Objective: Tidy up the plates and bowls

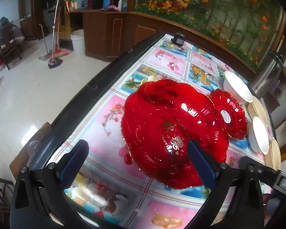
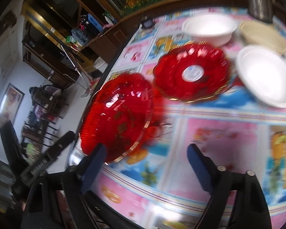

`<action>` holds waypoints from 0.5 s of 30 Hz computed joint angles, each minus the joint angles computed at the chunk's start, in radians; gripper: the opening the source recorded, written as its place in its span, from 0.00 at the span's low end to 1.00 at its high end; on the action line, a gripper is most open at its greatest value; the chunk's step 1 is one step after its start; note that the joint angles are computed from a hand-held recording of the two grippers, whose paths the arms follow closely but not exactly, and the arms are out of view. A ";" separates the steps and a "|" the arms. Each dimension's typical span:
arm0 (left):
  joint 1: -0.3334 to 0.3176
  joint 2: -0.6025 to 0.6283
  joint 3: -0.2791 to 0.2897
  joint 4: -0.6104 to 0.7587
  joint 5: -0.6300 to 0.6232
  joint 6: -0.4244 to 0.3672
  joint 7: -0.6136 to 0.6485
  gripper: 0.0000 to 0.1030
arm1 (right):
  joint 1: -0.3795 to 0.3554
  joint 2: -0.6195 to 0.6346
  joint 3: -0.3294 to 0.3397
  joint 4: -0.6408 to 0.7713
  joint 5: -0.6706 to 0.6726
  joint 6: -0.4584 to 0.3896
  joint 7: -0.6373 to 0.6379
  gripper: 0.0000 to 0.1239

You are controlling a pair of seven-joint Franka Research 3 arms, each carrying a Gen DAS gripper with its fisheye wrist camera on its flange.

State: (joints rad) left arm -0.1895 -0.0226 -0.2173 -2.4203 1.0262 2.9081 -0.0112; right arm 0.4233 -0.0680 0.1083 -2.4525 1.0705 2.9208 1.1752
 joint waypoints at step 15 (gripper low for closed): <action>-0.029 0.136 0.029 0.054 -0.324 -0.003 0.279 0.26 | -0.061 0.189 0.033 0.146 -0.136 -0.040 0.178 0.22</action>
